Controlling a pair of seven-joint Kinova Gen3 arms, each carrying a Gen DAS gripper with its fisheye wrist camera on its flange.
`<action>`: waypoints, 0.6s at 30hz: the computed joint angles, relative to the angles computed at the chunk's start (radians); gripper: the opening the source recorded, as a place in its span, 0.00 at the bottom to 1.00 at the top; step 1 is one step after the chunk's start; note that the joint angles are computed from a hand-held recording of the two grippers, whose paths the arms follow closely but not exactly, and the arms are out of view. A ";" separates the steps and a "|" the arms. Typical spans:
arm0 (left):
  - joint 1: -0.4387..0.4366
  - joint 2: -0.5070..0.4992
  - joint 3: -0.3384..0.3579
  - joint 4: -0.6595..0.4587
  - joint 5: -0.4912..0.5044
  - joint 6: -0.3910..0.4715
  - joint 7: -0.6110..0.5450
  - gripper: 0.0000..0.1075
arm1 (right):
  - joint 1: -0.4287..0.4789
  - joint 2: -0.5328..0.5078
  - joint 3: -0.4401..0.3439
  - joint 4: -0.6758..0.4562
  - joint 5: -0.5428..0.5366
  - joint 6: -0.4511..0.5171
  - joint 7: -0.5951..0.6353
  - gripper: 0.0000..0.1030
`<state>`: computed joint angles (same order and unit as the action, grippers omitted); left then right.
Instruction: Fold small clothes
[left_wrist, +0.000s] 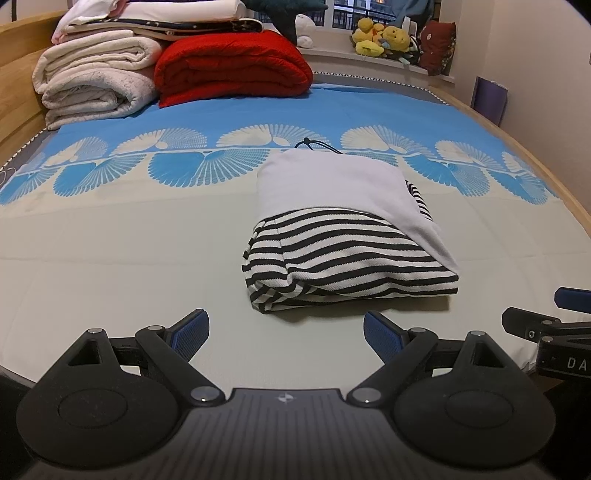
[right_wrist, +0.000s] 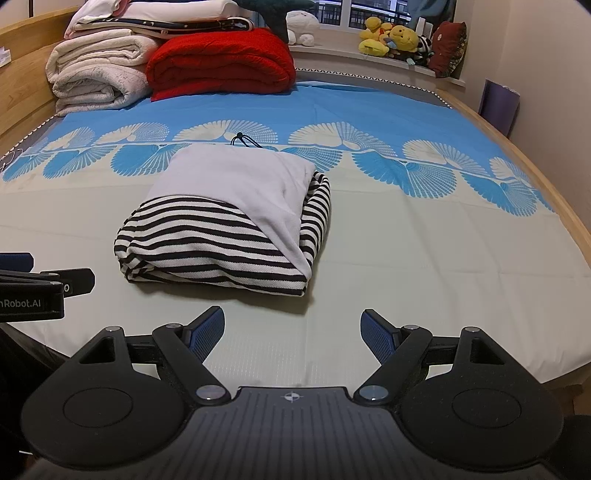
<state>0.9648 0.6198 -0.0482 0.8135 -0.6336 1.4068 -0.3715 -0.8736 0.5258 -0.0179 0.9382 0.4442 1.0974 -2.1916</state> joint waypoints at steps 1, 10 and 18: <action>0.000 0.001 0.000 -0.002 0.000 0.001 -0.001 0.87 | -0.001 0.000 0.000 0.000 0.000 0.000 -0.001 0.79; 0.002 0.001 -0.001 -0.002 -0.002 -0.002 -0.001 0.87 | -0.001 0.000 0.001 -0.001 0.000 0.001 0.000 0.79; 0.004 0.002 -0.002 -0.001 -0.003 -0.007 -0.001 0.87 | -0.001 0.001 0.001 -0.002 0.000 0.002 0.000 0.79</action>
<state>0.9685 0.6217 -0.0500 0.8126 -0.6365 1.3996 -0.3723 -0.8751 0.5269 -0.0170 0.9360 0.4446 1.0995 -2.1920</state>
